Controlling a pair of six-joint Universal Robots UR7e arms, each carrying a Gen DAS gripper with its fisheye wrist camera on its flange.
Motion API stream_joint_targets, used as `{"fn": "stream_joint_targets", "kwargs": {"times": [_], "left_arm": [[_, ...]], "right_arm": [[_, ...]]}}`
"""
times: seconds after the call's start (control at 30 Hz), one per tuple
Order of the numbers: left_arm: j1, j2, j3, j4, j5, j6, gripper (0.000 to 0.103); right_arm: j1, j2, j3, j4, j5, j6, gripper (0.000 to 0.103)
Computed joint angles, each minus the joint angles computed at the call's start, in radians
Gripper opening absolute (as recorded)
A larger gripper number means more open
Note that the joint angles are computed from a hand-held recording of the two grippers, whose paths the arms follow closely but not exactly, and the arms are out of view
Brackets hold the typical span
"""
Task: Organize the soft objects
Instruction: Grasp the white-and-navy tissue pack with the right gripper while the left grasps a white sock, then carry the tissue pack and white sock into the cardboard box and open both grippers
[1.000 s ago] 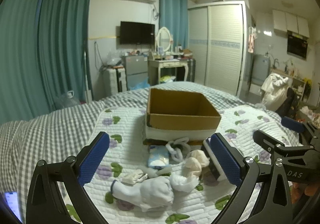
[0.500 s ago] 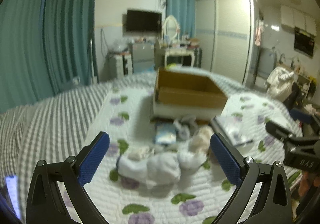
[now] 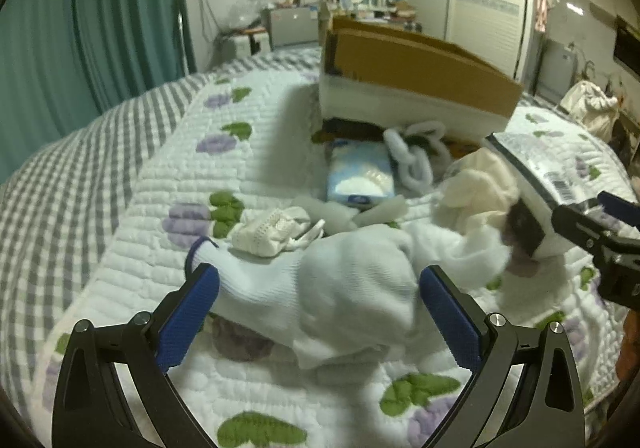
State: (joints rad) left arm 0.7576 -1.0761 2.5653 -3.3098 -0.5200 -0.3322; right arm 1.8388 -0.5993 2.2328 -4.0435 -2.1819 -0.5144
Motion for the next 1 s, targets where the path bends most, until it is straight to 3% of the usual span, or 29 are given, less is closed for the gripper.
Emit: {"fn": "stream_joint_targets", "kwargs": {"times": [0.1, 0.2, 0.37, 0.4, 0.47, 0.53, 0.7, 0.8, 1.0], "left_arm": [[0.043, 0.028, -0.029, -0.023, -0.051, 0.036, 0.102], [0.045, 0.044, -0.035, -0.028, -0.056, 0.049, 0.101], [0.042, 0.024, -0.023, -0.024, -0.080, 0.058, 0.088], [0.036, 0.009, -0.014, -0.015, -0.087, 0.050, 0.084], [0.031, -0.008, -0.003, -0.012, -0.099, 0.050, 0.075], [0.012, -0.033, 0.018, -0.001, -0.111, 0.035, 0.056], [-0.030, -0.090, 0.052, 0.056, -0.113, -0.012, 0.043], [-0.057, -0.138, 0.070, 0.093, -0.117, -0.050, 0.026], [-0.089, -0.217, 0.090, 0.142, -0.127, -0.096, 0.023]], "right_arm": [[-0.010, 0.004, -0.015, 0.029, 0.025, 0.007, 0.103], [-0.016, 0.011, -0.023, 0.059, 0.043, 0.010, 0.103], [-0.023, 0.019, -0.025, 0.087, 0.061, 0.018, 0.102], [-0.027, 0.018, -0.023, 0.089, 0.067, 0.022, 0.099], [-0.037, 0.002, -0.007, 0.107, 0.104, 0.036, 0.085], [-0.040, -0.009, 0.008, 0.103, 0.123, 0.042, 0.078], [-0.024, -0.038, 0.064, 0.044, 0.133, 0.051, 0.061], [-0.013, -0.064, 0.099, 0.024, 0.137, 0.048, 0.055], [0.023, -0.108, 0.147, -0.024, 0.134, 0.037, 0.052]]}}
